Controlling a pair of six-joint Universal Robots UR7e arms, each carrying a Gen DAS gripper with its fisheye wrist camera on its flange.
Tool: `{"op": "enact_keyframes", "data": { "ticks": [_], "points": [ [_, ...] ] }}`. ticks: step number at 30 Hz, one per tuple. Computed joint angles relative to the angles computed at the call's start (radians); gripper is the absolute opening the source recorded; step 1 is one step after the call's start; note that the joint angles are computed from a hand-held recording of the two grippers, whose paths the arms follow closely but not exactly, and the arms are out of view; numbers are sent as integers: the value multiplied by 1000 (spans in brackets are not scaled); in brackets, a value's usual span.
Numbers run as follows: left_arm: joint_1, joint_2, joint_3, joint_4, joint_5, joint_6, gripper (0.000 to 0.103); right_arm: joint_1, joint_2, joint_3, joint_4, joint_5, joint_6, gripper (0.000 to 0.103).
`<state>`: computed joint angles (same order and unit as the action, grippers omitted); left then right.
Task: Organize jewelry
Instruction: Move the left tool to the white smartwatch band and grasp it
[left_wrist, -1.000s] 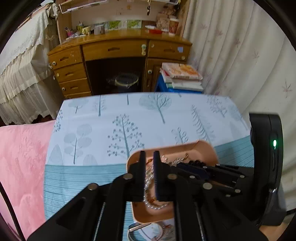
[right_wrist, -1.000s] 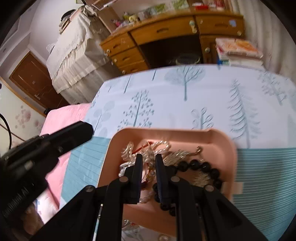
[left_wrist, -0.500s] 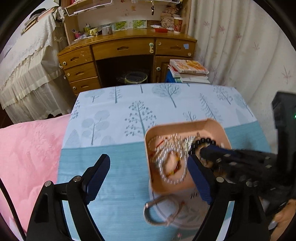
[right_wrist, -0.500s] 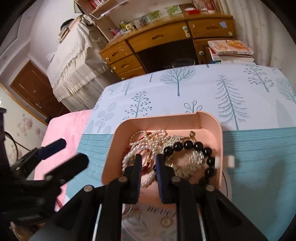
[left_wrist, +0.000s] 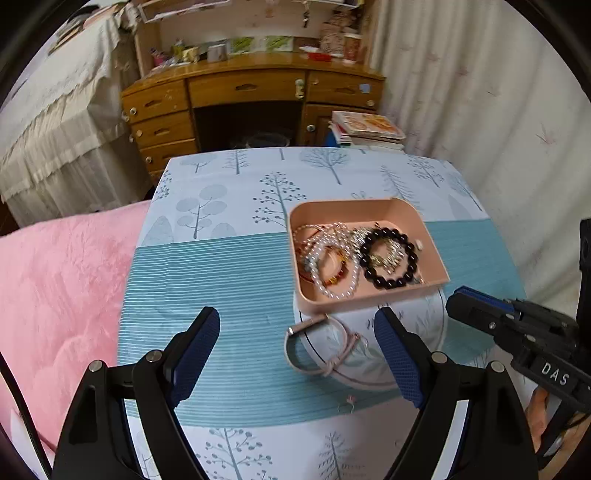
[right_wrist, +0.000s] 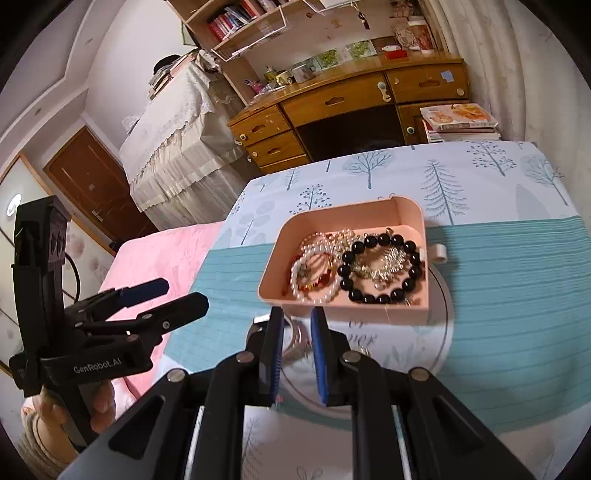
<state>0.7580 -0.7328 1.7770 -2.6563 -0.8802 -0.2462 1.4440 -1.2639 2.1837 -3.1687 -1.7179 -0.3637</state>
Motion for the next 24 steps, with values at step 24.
{"op": "enact_keyframes", "data": {
  "ticks": [24],
  "points": [
    [2,30,123,-234,-93,321,72,-39,-8,71,-21,-48,-99,15]
  ]
}}
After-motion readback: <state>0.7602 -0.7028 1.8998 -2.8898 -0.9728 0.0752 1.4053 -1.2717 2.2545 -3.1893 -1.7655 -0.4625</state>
